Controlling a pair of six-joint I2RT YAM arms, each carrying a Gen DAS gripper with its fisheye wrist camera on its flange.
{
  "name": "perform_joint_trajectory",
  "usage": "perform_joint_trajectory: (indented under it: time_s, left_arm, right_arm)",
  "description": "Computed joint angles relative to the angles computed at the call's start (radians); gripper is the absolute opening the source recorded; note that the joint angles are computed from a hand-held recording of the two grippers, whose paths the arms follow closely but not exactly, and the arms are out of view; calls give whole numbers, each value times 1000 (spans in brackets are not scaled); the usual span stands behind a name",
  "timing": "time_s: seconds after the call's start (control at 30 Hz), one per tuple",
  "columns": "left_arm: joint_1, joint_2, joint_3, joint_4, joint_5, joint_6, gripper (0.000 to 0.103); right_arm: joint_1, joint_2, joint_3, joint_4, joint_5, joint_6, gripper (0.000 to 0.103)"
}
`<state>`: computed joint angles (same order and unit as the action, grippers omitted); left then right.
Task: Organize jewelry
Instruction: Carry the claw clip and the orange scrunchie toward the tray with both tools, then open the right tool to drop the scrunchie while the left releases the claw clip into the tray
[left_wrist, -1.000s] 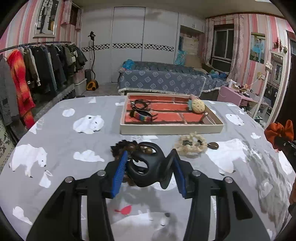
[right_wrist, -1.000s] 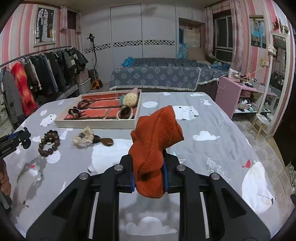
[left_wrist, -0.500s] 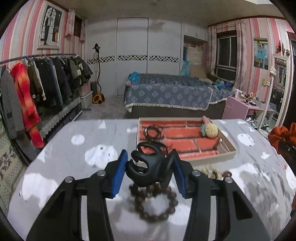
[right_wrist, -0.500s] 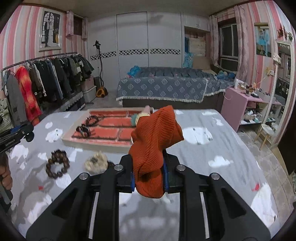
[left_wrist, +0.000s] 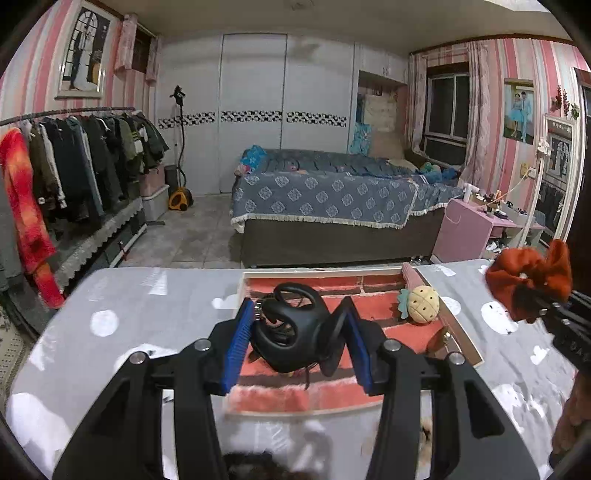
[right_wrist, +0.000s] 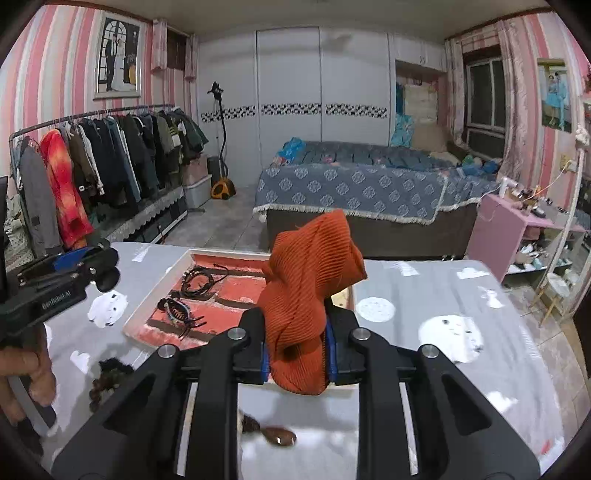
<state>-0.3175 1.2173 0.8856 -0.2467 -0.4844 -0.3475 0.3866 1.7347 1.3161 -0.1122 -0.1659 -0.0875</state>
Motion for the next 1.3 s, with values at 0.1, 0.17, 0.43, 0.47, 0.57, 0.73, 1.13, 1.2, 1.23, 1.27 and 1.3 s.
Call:
perform_joint_trajectory:
  time_s: [0.1, 0.17, 0.43, 0.47, 0.57, 0.73, 1.13, 1.2, 1.23, 1.27, 1.3]
  left_arm:
    - [44, 120, 8, 85, 54, 4, 47]
    - [56, 194, 27, 106, 52, 10, 47]
    - [141, 391, 60, 171, 211, -36, 48]
    - [143, 400, 65, 167, 208, -32, 48]
    - [162, 405, 61, 165, 245, -52, 48]
    - [170, 397, 53, 165, 246, -55, 49]
    - [163, 206, 48, 44, 198, -20, 72]
    - [163, 111, 18, 0, 170, -17, 72]
    - [154, 49, -4, -30, 140, -7, 72]
    - [144, 18, -12, -50, 117, -4, 72]
    - [125, -37, -32, -80, 74, 2, 73]
  right_arm:
    - [19, 155, 125, -18, 23, 18, 22]
    - [36, 260, 213, -44, 33, 35, 22]
    - [72, 476, 372, -93, 65, 14, 23]
    - [73, 490, 386, -103, 76, 11, 24]
    - [64, 512, 399, -115, 76, 23, 28]
    - [60, 491, 366, -94, 63, 34, 40]
    - [23, 219, 177, -9, 10, 61, 54]
    - [-3, 157, 120, 7, -18, 68, 55]
    - [-16, 117, 80, 18, -30, 69, 56]
    - [-29, 78, 38, 29, -37, 65, 59]
    - [-41, 39, -8, 40, -44, 62, 63]
